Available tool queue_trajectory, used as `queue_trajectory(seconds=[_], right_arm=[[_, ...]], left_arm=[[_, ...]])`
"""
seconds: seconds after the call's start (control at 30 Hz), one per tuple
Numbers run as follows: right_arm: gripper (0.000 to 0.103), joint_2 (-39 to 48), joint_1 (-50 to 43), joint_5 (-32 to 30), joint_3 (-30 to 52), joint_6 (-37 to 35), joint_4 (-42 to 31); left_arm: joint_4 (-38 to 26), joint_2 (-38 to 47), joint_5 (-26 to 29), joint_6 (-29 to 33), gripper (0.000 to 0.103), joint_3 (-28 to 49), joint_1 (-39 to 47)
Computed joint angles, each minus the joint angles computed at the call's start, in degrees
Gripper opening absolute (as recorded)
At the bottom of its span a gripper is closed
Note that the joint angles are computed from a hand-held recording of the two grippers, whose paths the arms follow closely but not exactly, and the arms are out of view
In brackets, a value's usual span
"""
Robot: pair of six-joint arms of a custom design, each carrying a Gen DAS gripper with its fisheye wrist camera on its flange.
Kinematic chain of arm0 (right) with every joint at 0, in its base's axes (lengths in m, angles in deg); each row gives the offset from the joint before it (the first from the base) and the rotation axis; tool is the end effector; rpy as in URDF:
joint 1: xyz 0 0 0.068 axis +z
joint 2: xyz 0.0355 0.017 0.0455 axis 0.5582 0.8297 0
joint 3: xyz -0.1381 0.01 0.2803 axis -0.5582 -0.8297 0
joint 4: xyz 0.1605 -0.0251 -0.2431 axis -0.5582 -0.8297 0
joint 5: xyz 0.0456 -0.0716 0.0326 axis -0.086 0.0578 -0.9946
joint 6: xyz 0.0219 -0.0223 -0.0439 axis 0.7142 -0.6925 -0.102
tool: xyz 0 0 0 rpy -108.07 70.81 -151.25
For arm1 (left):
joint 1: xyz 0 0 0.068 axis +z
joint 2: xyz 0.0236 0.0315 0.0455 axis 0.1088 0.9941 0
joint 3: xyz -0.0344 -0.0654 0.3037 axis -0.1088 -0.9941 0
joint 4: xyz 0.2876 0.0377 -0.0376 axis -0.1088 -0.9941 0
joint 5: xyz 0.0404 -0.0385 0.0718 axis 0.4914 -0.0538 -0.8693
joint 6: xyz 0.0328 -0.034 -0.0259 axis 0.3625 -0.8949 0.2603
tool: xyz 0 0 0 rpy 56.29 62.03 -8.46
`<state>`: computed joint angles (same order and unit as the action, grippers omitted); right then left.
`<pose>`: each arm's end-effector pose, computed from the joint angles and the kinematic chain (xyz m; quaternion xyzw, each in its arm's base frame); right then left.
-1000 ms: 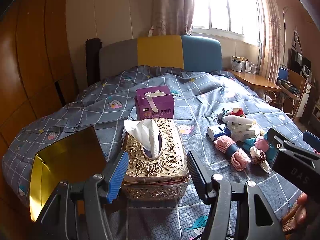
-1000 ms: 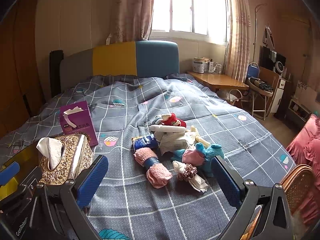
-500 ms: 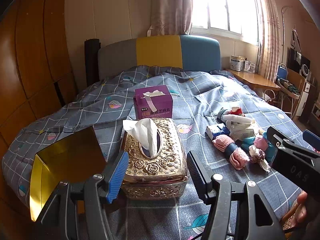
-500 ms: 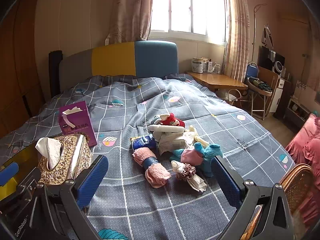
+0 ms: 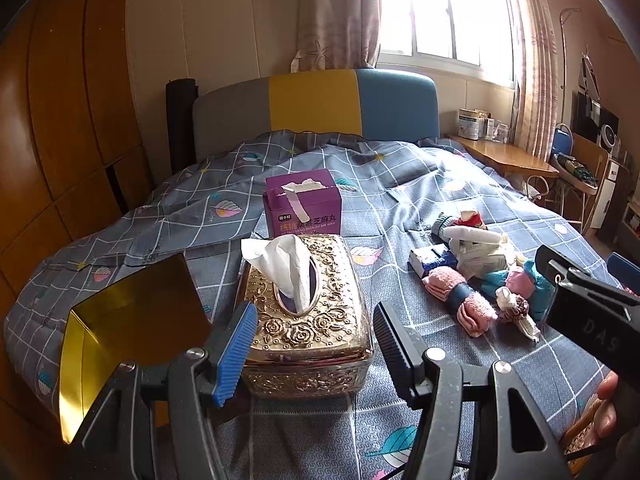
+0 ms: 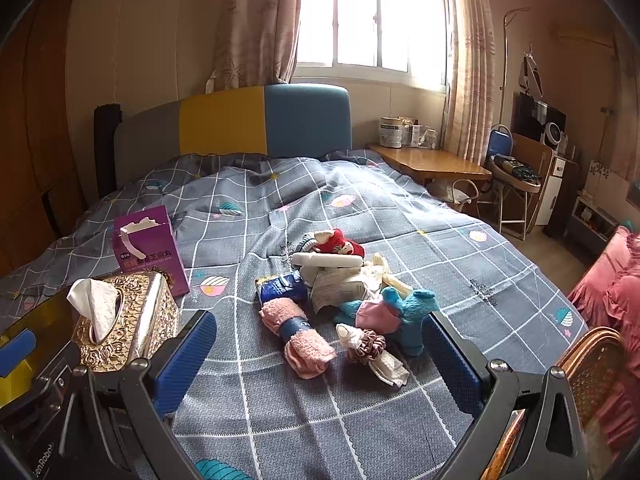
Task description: Organize soft objects
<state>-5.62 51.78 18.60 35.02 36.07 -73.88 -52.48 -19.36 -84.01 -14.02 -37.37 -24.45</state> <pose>0.2189 0.0525 0.2256 0.1138 0.8741 -0.0821 0.4650 0.2060 -0.1043 0.1988 0.0215 0.8911 0.0257 0.4525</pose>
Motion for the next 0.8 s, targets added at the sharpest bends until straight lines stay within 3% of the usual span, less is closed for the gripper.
queue_trajectory(seconds=[0.5, 0.7, 0.8], right_arm=[[0.103, 0.0, -6.1, -3.1, -0.4, -1.5, 1.7], [0.103, 4.2, -16.3, -9.9, 1.5, -3.4, 4.1], [0.103, 8.1, -22.5, -14.6, 3.3, -4.5, 5.5]], left_arm=[[0.1, 2.2, 0.0, 0.0, 0.061, 0.9, -1.5], [1.1, 4.7, 1.5, 1.3, 0.061, 1.9, -2.5], [1.8, 6.1, 6.7, 3.0, 0.066, 2.6, -1.8]])
